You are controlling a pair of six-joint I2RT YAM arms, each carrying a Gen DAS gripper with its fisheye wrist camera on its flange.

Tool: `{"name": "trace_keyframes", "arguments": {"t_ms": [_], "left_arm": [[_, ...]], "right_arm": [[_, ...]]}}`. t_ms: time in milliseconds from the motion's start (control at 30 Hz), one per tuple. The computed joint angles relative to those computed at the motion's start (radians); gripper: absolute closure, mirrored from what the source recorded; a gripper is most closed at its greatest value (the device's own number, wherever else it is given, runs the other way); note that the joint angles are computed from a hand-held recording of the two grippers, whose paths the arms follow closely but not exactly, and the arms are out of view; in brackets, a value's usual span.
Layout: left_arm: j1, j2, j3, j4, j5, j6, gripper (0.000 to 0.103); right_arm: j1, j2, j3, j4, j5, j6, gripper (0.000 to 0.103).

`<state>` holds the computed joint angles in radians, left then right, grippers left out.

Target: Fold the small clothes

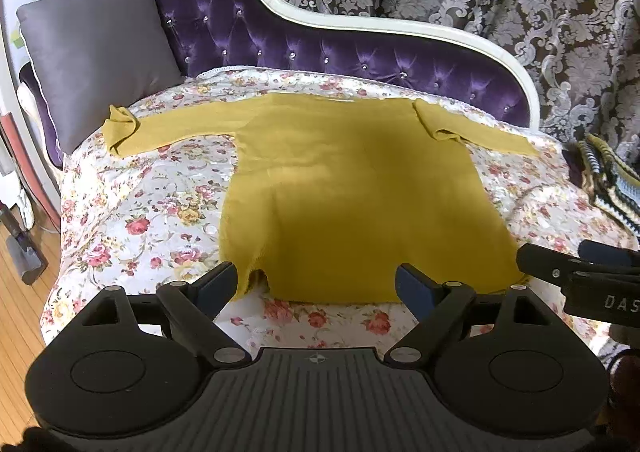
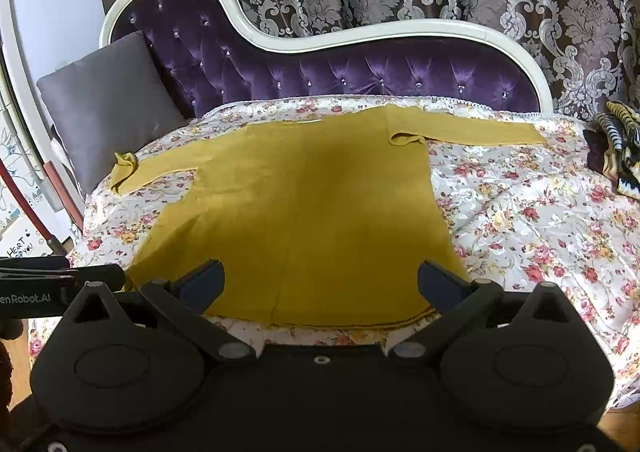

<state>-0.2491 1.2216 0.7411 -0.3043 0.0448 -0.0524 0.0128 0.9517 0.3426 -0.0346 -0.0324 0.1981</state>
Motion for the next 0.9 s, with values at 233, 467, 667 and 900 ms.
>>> {"name": "trace_keyframes", "arguments": {"t_ms": [233, 467, 667, 900], "left_arm": [[-0.005, 0.002, 0.004, -0.009, -0.006, -0.007, 0.017], [-0.002, 0.001, 0.000, -0.007, -0.005, -0.005, 0.017], [0.002, 0.013, 0.008, -0.008, -0.005, -0.005, 0.017], [-0.003, 0.022, 0.016, -0.013, -0.008, -0.005, 0.017]], "right_arm": [[-0.027, 0.002, 0.001, -0.014, -0.024, 0.008, 0.001], [-0.039, 0.004, 0.006, -0.020, -0.030, 0.017, 0.001], [-0.048, 0.015, 0.010, -0.022, -0.036, 0.021, 0.001], [-0.054, 0.023, 0.016, -0.030, -0.038, 0.020, 0.001]]}}
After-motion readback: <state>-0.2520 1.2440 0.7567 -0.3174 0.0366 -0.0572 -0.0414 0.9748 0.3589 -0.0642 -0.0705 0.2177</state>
